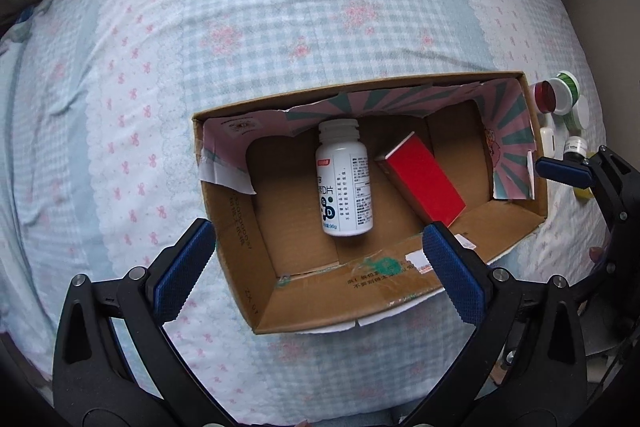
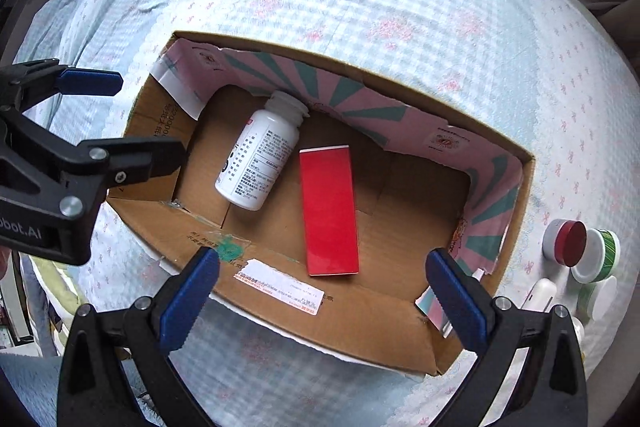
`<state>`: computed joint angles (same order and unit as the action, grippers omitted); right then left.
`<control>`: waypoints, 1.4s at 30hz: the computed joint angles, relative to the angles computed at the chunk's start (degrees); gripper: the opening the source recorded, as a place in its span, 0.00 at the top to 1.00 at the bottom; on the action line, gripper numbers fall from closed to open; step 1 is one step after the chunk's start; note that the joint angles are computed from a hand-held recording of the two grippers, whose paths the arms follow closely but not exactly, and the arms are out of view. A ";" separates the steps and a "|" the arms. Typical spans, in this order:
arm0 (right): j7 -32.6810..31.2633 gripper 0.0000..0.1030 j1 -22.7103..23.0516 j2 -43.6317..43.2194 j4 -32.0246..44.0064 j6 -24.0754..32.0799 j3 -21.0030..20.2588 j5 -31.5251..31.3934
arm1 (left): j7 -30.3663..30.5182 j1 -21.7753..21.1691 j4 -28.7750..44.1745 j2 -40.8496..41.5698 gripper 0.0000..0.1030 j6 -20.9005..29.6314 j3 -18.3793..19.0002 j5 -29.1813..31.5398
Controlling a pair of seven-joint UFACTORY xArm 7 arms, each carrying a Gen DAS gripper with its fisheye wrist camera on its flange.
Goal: Organize rigid objects
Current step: 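Withdraw both tools and move back toward the remaining items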
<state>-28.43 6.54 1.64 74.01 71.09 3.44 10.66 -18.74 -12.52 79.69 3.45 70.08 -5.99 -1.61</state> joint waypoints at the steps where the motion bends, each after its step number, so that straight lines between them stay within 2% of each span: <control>1: 0.24 0.00 -0.06 -1.00 -0.18 0.38 -0.05 -0.04 | -0.30 -0.12 -0.37 -0.97 0.00 0.01 -0.08 0.34; 10: 3.69 0.00 -0.15 -8.46 1.48 4.15 -0.80 1.18 | -3.63 -1.23 -3.73 -11.91 0.00 1.58 -1.87 2.69; 15: 8.49 0.00 -0.25 -15.50 0.05 6.32 -1.41 2.41 | -6.14 -1.97 -5.91 -18.41 0.00 1.74 -3.42 2.81; 21: 13.23 0.00 -1.67 -24.77 -3.03 7.82 -3.71 2.77 | -11.16 -3.36 -5.06 -22.55 0.00 1.93 -7.71 6.08; 24: 13.74 0.00 -3.08 -28.77 -4.61 8.09 -4.97 0.63 | -14.18 -4.62 -2.72 -22.17 0.00 2.29 -9.96 7.26; 30: 11.39 0.00 -7.24 -32.96 -5.93 9.16 -10.25 -2.39 | -22.04 -8.69 5.12 -15.54 0.00 3.04 -14.97 11.50; 35: 3.36 0.00 -10.99 -32.43 -5.71 8.31 -16.02 -3.80 | -32.83 -14.89 16.68 -4.00 0.00 6.34 -18.63 19.16; 38: -3.67 0.00 -13.22 -29.84 -4.25 7.85 -19.48 -3.94 | -38.17 -20.37 25.91 4.93 0.00 9.06 -19.14 23.80; 42: -12.55 0.00 -16.18 -25.12 -1.54 7.27 -23.42 -2.39 | -41.43 -28.05 39.94 16.98 0.00 13.55 -17.41 27.05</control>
<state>-40.98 -9.65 -23.48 72.47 78.37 -19.99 8.27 -60.18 -40.58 119.62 20.44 83.63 -23.40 25.45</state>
